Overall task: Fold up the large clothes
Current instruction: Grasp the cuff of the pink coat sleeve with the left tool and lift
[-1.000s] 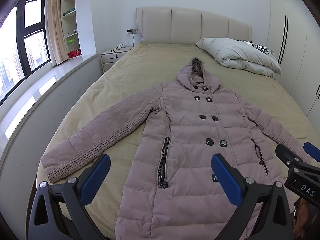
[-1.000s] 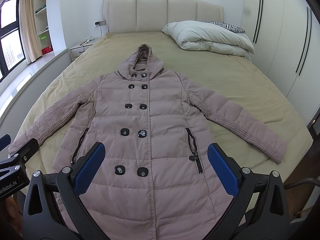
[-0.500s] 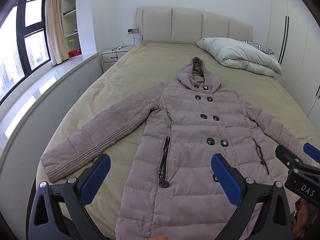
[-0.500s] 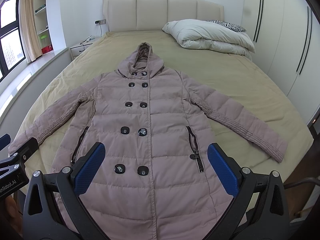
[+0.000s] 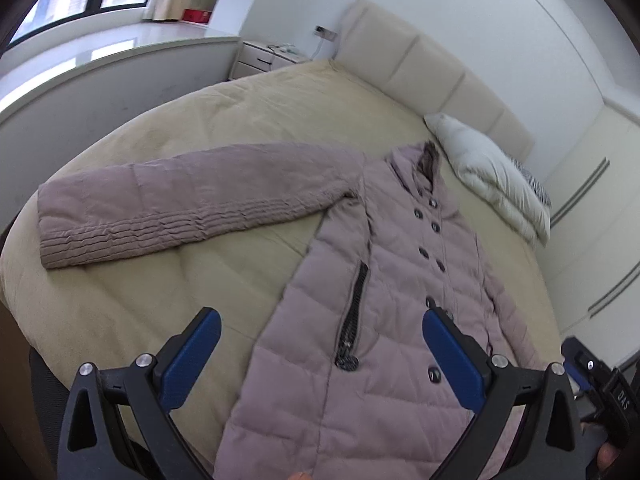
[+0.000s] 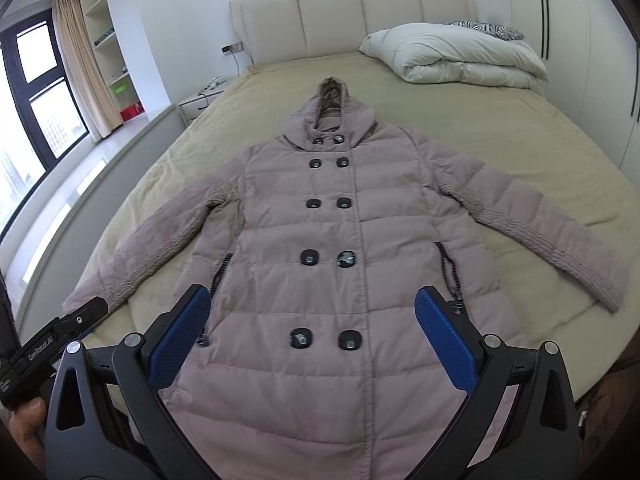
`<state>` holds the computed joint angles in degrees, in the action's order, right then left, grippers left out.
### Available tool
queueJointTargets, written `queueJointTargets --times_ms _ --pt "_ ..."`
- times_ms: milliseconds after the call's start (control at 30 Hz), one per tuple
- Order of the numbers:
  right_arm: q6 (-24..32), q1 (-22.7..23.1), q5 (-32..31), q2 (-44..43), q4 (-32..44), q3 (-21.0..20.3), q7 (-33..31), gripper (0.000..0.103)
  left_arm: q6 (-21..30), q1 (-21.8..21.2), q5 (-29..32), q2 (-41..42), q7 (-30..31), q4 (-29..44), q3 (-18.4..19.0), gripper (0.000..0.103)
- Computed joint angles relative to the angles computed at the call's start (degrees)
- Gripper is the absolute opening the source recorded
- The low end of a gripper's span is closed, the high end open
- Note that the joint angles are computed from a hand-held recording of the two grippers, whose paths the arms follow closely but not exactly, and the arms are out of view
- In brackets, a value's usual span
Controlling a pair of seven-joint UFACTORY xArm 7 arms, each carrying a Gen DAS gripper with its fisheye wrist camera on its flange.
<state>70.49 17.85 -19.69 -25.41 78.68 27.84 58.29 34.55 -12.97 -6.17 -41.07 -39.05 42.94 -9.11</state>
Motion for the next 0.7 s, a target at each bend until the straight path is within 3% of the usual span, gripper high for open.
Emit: queueJointTargets --times_ms 67,133,233,333,433,567,700 --pt "-2.57 0.41 0.68 0.67 -0.09 -0.44 0.00 0.103 -1.06 1.20 -1.78 -1.75 -2.13 -2.66 2.12 0.103" --pt "-4.57 0.83 0.95 1.06 -0.33 -0.56 0.12 0.103 -1.93 -0.95 -7.14 -2.86 -1.59 -5.53 7.50 0.103" --pt "-7.62 1.50 1.99 1.57 -0.83 -1.21 0.44 0.103 -10.13 -1.88 -15.72 -6.52 -2.34 -13.06 12.86 0.098" --pt "-8.74 1.76 2.59 2.05 -1.00 -1.50 0.91 0.103 -15.26 1.87 -18.07 -9.15 -6.48 -18.18 12.86 0.095" --pt "-9.40 1.88 2.77 2.24 -1.39 -1.73 1.56 0.103 -22.10 2.06 -21.12 -9.09 -10.74 -21.71 14.21 0.089" --pt "-10.47 2.51 4.05 2.48 -2.37 -2.81 0.98 0.103 -26.19 2.96 -21.32 -5.20 -15.74 -21.55 14.16 0.086" --pt "-11.14 2.75 4.77 2.22 -3.36 -3.44 1.01 0.103 -28.59 7.41 -19.14 -1.64 -22.01 -20.48 10.80 0.081"
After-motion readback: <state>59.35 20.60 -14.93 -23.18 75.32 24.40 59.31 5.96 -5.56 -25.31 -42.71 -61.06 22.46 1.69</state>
